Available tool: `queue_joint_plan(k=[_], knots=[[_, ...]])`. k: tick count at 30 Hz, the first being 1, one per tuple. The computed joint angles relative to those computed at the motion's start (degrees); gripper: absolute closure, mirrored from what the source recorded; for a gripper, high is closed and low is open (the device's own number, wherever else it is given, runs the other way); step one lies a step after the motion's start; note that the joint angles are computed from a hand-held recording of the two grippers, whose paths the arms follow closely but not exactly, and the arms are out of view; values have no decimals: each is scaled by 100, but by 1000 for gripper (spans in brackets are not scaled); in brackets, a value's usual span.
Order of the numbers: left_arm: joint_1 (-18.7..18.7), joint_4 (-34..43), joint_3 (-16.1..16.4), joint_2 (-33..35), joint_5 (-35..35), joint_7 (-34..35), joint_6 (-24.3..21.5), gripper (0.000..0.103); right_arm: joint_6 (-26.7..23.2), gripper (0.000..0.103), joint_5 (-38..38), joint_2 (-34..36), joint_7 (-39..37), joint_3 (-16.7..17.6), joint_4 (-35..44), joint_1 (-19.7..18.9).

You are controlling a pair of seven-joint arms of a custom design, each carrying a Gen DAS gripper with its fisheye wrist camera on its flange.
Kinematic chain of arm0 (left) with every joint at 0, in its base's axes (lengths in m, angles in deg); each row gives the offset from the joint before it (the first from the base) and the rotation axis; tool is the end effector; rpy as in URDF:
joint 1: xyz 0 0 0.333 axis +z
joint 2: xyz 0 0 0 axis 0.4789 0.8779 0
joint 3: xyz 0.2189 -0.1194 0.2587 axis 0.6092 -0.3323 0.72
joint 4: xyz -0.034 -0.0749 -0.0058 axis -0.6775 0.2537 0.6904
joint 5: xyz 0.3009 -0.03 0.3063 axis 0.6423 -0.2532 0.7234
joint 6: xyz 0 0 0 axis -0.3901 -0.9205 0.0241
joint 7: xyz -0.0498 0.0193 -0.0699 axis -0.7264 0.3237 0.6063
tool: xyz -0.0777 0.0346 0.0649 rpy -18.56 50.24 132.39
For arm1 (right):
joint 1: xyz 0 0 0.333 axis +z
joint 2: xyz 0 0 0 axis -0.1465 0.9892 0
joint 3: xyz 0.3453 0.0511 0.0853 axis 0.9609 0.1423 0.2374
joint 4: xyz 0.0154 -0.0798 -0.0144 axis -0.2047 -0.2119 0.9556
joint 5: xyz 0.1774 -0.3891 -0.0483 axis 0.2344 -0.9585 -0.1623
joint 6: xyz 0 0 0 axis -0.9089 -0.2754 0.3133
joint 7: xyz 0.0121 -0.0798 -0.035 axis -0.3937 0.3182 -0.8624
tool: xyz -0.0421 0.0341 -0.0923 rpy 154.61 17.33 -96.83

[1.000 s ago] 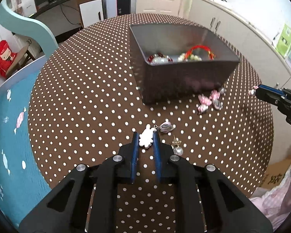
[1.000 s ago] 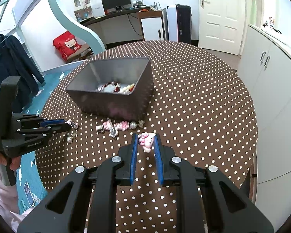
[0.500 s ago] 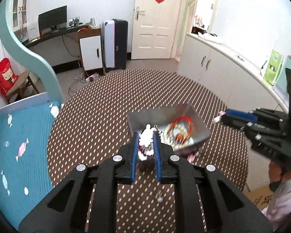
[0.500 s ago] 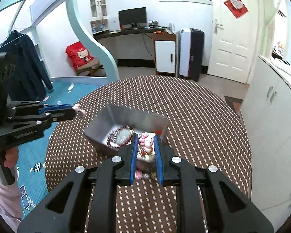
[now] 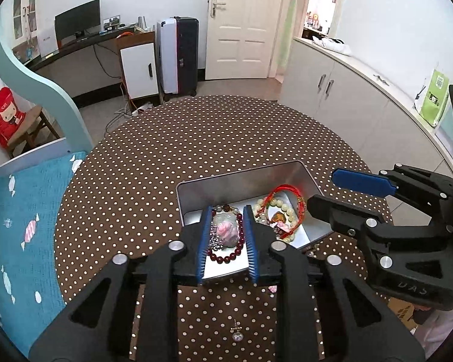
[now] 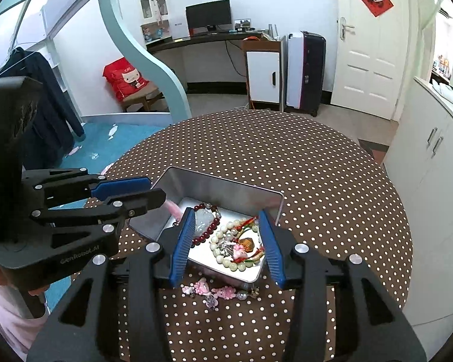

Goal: Organize jewelry

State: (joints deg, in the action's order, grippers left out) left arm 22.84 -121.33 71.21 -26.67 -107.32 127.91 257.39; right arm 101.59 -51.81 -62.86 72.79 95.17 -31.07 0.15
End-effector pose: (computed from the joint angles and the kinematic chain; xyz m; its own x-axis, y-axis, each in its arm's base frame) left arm 0.6559 -0.1835 0.3938 -0.3515 -0.9328 0.0788 -0.7243 0.2177 -0.6542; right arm 0.6202 0.2569 0.4361 0.3605 -0.9260 -0.1122 -0.6838 -0.1806 -0.7069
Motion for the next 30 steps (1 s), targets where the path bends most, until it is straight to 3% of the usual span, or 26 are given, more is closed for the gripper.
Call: queue_joint_plan(k=[2, 3, 5, 9, 14, 16, 20, 22, 23, 27, 30], knots=[[7, -89, 1, -44, -12, -15, 39, 78, 23, 61, -73, -101, 162, -144, -127, 111], [26, -151, -18, -78, -38, -7, 66, 73, 27, 60, -132, -136, 254, -227, -167, 176], [207, -373, -204, -203, -242, 178, 160, 68, 65, 58, -431, -273, 650, -572, -341, 452], [399, -839, -412, -480, -620, 503, 248, 45, 148, 56, -819, -481, 1117, -816, -682, 644], [315, -1343, -346, -726, -824, 764, 87, 44, 157, 55, -944, -679, 1297, -777, -1052, 637], [93, -1509, -110, -745, -593, 541, 4, 44, 153, 55, -411, -702, 837, -394, -1176, 354], [-66, -1625, 48, -640, -358, 362, -40, 59, 46, 55, -221, -624, 707, -395, -1215, 429], [-187, -1673, 179, -575, -100, 173, 57, 68, -11, 55, 121, -534, 372, -180, -1173, 283], [-200, -1672, 198, -539, -36, 114, 57, 72, -35, 55, 26, -495, 450, -273, -1147, 384], [-38, -1758, 11, -488, -67, 231, 268, 80, -152, 60, -31, -355, 422, -266, -990, 467], [197, -1763, -237, -461, -279, 458, 340, 93, -266, 67, -265, -221, 546, -411, -825, 631]])
